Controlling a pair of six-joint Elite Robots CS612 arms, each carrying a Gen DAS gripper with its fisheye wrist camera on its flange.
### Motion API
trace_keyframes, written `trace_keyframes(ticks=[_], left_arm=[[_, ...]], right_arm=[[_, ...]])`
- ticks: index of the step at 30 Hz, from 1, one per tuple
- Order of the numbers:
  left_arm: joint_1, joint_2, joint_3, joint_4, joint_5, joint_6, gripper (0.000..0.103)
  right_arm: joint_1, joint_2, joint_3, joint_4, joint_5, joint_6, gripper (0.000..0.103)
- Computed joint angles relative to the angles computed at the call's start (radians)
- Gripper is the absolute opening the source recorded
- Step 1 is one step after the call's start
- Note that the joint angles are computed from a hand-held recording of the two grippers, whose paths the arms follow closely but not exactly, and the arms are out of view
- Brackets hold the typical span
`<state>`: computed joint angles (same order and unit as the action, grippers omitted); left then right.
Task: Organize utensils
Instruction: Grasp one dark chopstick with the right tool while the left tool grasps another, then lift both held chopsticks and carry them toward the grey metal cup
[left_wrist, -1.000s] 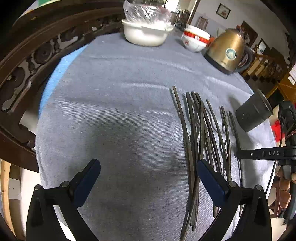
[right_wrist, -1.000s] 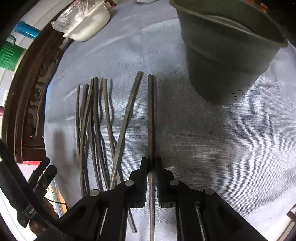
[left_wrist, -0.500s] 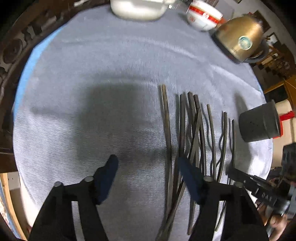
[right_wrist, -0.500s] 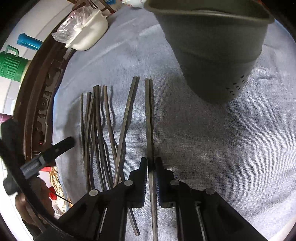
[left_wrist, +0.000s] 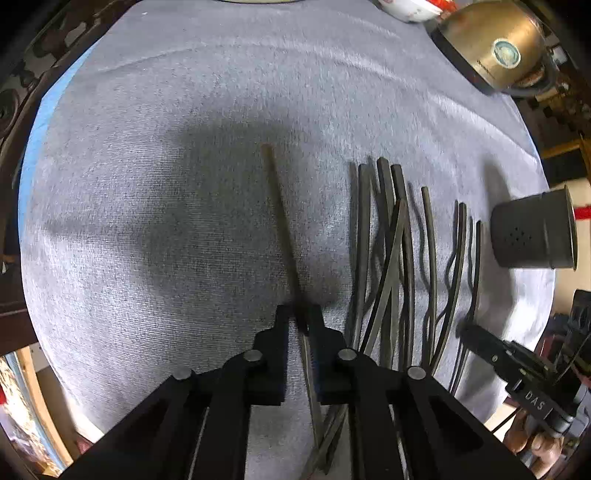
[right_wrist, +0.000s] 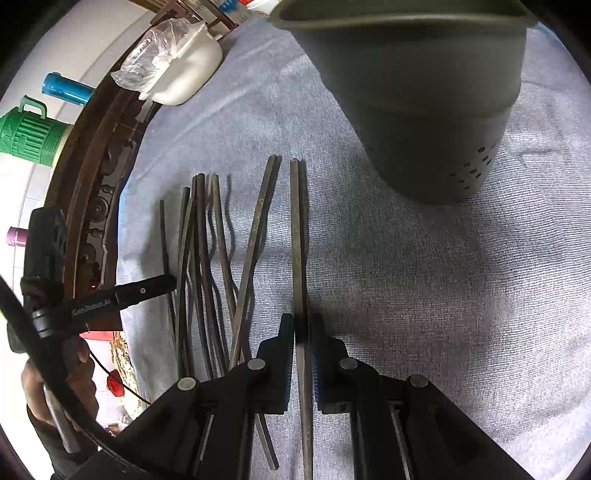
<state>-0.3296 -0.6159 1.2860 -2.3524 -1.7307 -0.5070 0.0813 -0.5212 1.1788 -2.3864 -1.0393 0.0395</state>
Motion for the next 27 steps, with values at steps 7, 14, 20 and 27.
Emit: trace_keyframes(ticks=[7, 14, 20, 27], left_arm=[[0.01, 0.021, -0.065, 0.123, -0.011, 0.091, 0.009], [0.007, 0.052, -0.131, 0.186, -0.005, 0.158, 0.009], [0.025, 0.073, -0.172, 0.221, -0.059, 0.188, 0.009], [0.029, 0.066, -0.152, 0.177, -0.049, 0.217, 0.008]], right_arm=[[0.008, 0.01, -0.051, 0.099, -0.034, -0.052, 0.011], [0.045, 0.041, -0.173, 0.276, -0.15, -0.1, 0.021], [0.074, 0.084, -0.292, 0.402, -0.229, -0.091, 0.037], [0.109, 0.107, -0.346, 0.408, -0.352, -0.065, 0.011]])
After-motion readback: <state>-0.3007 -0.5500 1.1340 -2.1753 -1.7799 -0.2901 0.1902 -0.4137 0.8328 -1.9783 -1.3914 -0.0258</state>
